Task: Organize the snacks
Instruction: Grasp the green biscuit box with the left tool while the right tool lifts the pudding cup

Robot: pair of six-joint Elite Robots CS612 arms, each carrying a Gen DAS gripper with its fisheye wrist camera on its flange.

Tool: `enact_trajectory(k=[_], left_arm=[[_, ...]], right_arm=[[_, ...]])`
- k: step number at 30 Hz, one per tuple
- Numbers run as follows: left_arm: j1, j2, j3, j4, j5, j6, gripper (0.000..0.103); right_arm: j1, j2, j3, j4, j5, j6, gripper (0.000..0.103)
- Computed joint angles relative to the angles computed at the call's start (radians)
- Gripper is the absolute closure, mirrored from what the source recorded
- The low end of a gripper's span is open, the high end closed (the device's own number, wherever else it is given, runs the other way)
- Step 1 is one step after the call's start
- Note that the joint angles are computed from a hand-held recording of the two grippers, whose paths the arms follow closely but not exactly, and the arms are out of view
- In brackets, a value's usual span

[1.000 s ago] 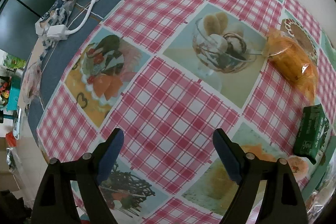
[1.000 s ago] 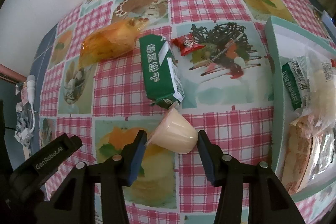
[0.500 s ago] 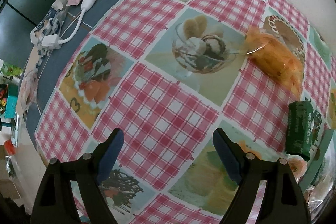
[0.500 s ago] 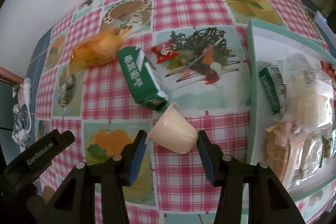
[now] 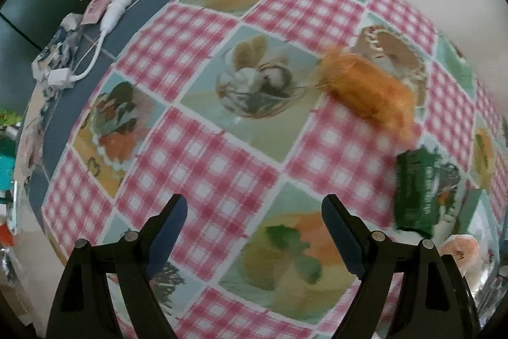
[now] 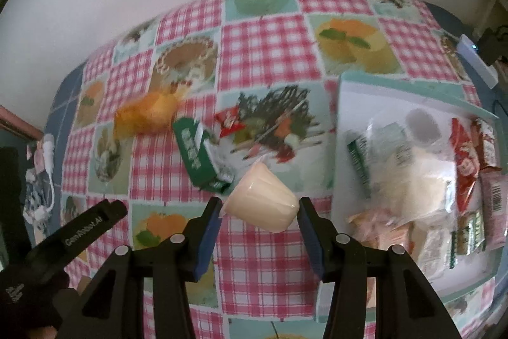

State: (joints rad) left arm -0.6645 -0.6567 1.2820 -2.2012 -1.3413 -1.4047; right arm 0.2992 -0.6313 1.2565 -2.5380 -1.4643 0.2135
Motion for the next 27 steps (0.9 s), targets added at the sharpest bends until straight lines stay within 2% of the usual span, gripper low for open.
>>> enact_trajectory(k=[9, 19, 23, 27], left_arm=[[-0.017, 0.048, -0.105, -0.060, 0.025, 0.104, 0.016], [-0.029, 0.098, -0.191, -0.090, 0.048, 0.224, 0.017], [-0.035, 0.134, -0.255, -0.074, 0.050, 0.256, 0.029], [-0.039, 0.143, -0.256, -0.094, 0.048, 0.274, 0.031]], right_arm=[[-0.027, -0.032, 0.037, -0.092, -0.014, 0.036, 0.051], [-0.060, -0.036, 0.044, -0.139, -0.021, 0.091, 0.051], [-0.074, -0.038, 0.051, -0.144, -0.014, 0.113, 0.051], [-0.083, -0.040, 0.057, -0.149, -0.009, 0.124, 0.051]])
